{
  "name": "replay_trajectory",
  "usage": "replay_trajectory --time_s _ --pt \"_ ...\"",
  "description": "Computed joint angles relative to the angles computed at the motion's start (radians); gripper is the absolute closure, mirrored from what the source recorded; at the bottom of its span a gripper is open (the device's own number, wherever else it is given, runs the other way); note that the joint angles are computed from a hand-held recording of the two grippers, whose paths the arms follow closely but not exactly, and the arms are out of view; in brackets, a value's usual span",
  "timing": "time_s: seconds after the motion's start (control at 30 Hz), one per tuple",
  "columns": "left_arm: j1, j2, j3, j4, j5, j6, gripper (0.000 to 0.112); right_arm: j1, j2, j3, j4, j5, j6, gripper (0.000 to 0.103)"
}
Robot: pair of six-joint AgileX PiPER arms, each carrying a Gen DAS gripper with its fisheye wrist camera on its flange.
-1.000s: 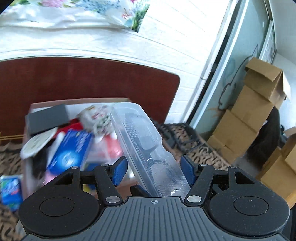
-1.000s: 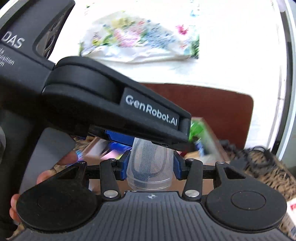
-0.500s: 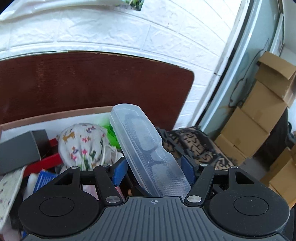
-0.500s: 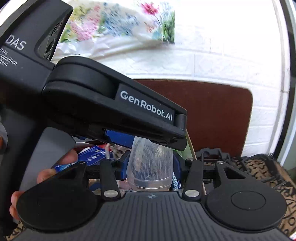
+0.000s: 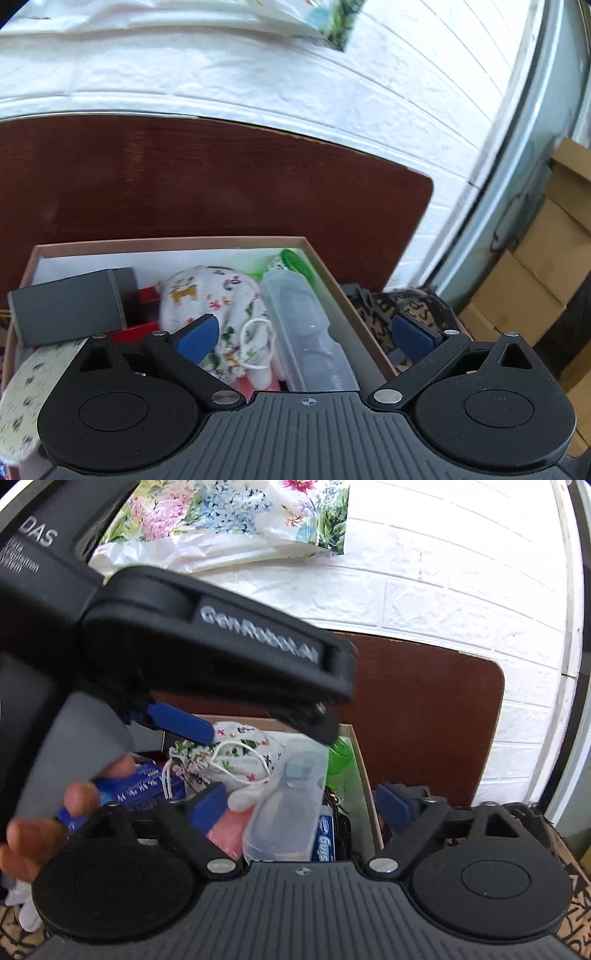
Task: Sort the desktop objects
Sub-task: 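Lower the clear case into the box and open the left gripper, then withdraw the left tool toward the small clear plastic bag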
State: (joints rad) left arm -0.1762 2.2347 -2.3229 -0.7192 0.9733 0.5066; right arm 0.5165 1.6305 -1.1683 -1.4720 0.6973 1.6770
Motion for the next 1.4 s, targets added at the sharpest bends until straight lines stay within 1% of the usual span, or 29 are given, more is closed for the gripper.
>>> replay_trajectory --time_s 0.07,0.13,0.17,0.2,0.3,0.57,0.7,0.83,0.87,0.93,1.03,1.1,1.2,1.3,1.4 --pt "-0.006 -0.057 0.107 0.006 -0.072 0.034 0.009 -0.01 -0.002 0.007 -0.015 -0.01 0.013 0.003" --pt "0.001 -0.112 0.205 -0.004 -0.115 0.083 0.009 0.004 0.002 0.008 -0.012 0.004 0.022 0.001" --pt "-0.003 -0.125 0.226 0.002 -0.129 0.087 0.009 -0.003 0.005 0.0 0.001 0.001 0.008 0.001" --pt "-0.001 -0.149 0.269 -0.006 -0.146 0.107 0.009 -0.038 0.015 -0.021 0.012 -0.027 -0.015 0.001" --pt "0.008 -0.229 0.404 -0.034 -0.21 0.169 0.009 -0.025 0.009 -0.023 0.028 -0.015 -0.009 0.001" --pt "0.055 -0.455 0.736 -0.153 -0.347 0.37 0.009 0.078 -0.056 -0.001 0.083 0.069 -0.039 0.0" --pt "0.106 -0.565 0.888 -0.253 -0.38 0.509 0.009 0.159 -0.071 0.002 0.087 0.124 -0.035 0.0" --pt "0.185 -0.682 1.081 -0.426 -0.412 0.752 0.009 0.256 -0.064 -0.008 0.088 0.173 -0.012 0.0" --pt "0.21 -0.705 1.121 -0.452 -0.409 0.791 0.009 0.289 -0.058 -0.009 0.086 0.193 0.002 0.0" --pt "0.273 -0.738 1.197 -0.503 -0.376 0.864 0.009 0.346 -0.04 -0.014 0.088 0.219 0.026 0.0" --pt "0.368 -0.757 1.269 -0.523 -0.323 0.926 0.009 0.423 0.004 -0.036 0.105 0.258 0.065 0.0" --pt "0.452 -0.763 1.317 -0.566 -0.261 0.995 0.009 0.472 0.032 -0.052 0.125 0.272 0.095 0.0" --pt "0.561 -0.755 1.352 -0.58 -0.186 1.066 0.009 0.517 0.074 -0.076 0.143 0.259 0.123 0.0" --pt "0.647 -0.736 1.368 -0.589 -0.137 1.134 0.009 0.543 0.131 -0.122 0.172 0.244 0.114 0.0" --pt "0.712 -0.702 1.373 -0.589 -0.122 1.186 0.009 0.546 0.196 -0.176 0.215 0.214 0.079 0.0"
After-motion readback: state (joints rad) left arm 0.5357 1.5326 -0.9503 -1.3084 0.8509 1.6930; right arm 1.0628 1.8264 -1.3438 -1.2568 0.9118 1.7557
